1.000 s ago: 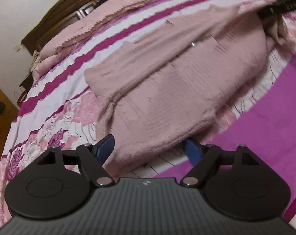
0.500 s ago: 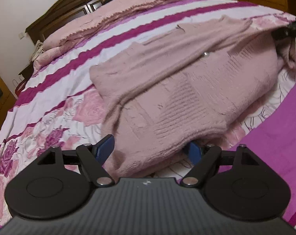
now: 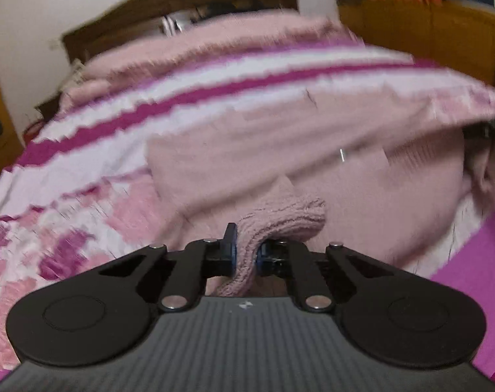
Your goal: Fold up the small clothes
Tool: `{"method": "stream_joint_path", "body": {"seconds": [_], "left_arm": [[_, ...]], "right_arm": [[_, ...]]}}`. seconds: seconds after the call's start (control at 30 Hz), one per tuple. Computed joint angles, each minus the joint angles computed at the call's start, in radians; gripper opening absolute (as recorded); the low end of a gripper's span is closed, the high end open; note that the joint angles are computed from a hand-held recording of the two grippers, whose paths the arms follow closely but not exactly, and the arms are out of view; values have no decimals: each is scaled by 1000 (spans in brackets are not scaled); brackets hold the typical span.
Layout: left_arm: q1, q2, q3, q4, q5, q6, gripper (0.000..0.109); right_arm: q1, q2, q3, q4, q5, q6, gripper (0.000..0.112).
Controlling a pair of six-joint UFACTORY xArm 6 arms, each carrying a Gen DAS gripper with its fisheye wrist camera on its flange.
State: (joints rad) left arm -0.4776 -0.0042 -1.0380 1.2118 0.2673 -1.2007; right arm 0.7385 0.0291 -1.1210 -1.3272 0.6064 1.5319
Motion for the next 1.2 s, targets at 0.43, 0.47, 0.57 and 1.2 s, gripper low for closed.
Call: {"method": "stream_joint_path", "body": {"seconds": [0.43,0.47,0.57,1.2], "left_arm": [[37,86,-290,363,99,-372,9],[40,119,-336,384,110,-390,9],[55,218,-466,381,125,-382,9],[126,1089,-1479,-503,393,490,10]], "right_arm": [[-50,137,-268,-227,53,-81,8],[-59,165,-306,-243,52,-92,8],[-86,254,-427,-275,46,-127,7],[-181,921,-1186,304,101,-707,9]]}}
